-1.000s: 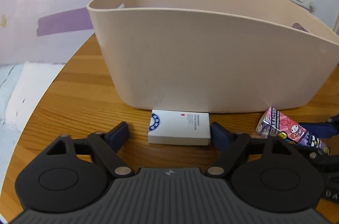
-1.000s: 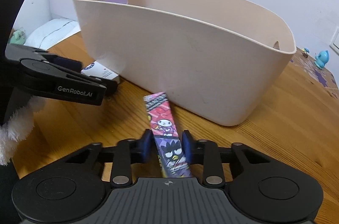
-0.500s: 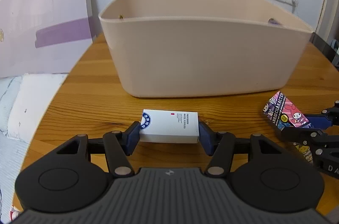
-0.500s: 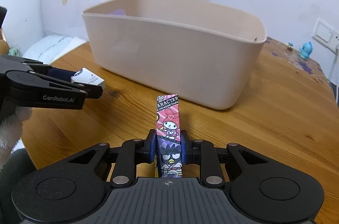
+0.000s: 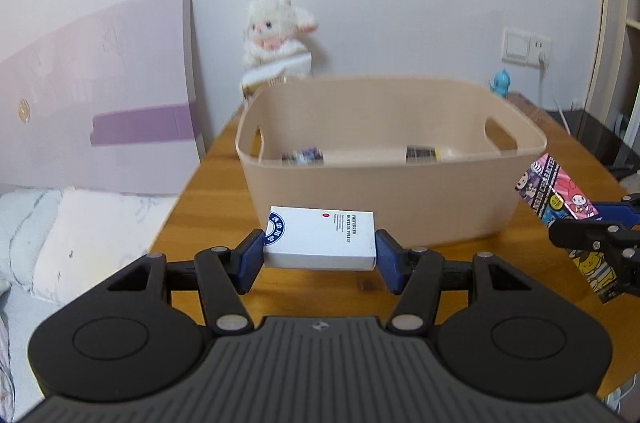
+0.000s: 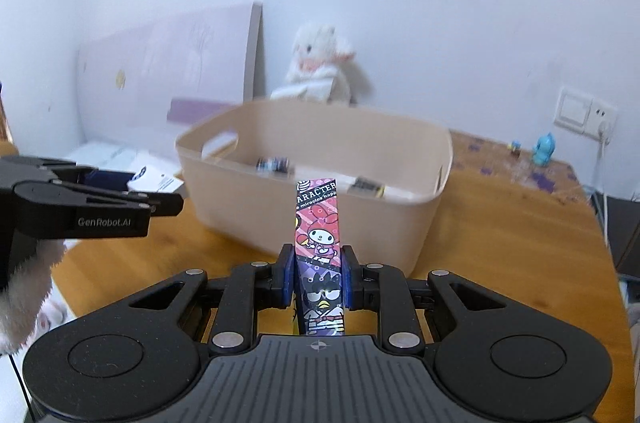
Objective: Organize objects
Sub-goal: 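Carry both boxes over the basket and open both tools to drop them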
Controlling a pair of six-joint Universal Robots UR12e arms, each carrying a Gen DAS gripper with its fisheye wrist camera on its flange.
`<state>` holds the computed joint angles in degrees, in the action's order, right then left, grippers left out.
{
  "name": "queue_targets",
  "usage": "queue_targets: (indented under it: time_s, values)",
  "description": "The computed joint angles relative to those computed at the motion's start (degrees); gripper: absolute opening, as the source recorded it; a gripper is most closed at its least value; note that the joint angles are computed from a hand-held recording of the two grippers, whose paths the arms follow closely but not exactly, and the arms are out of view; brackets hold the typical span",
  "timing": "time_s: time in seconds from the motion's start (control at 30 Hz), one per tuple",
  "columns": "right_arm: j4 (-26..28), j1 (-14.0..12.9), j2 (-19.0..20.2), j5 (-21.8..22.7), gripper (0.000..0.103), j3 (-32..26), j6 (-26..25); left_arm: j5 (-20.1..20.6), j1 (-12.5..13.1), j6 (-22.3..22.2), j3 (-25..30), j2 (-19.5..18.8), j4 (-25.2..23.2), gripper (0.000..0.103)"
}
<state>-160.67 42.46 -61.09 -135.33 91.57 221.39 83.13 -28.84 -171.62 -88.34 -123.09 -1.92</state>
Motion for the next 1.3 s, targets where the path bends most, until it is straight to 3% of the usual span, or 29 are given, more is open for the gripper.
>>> queue_targets:
  time_s: [0.3,0.63,0.9,1.3]
  values:
    - [-3.90,-1.53,0.00,-4.47,0.022,-1.10,-2.09,0.87,-0.62,0.30,4.37,-1.48,2.28,0.061]
    - [-5.70,-4.85,1.09,-4.78,0.022,-2.88,-3.02,2.49,-1.90,0.46,13.38,-6.35,-1.50,0.061]
    - [0.40,-7.05,3.02,-5.36,0.022,-5.70,-0.46,4.36,-2.69,-0.29,22.07,-11.29,-11.05,0.061]
    - [9.26,-9.86,4.62,1.20,0.022,-7.05,2.81,6.76,-3.20,1.16,28.79,-15.18,-25.24,0.061]
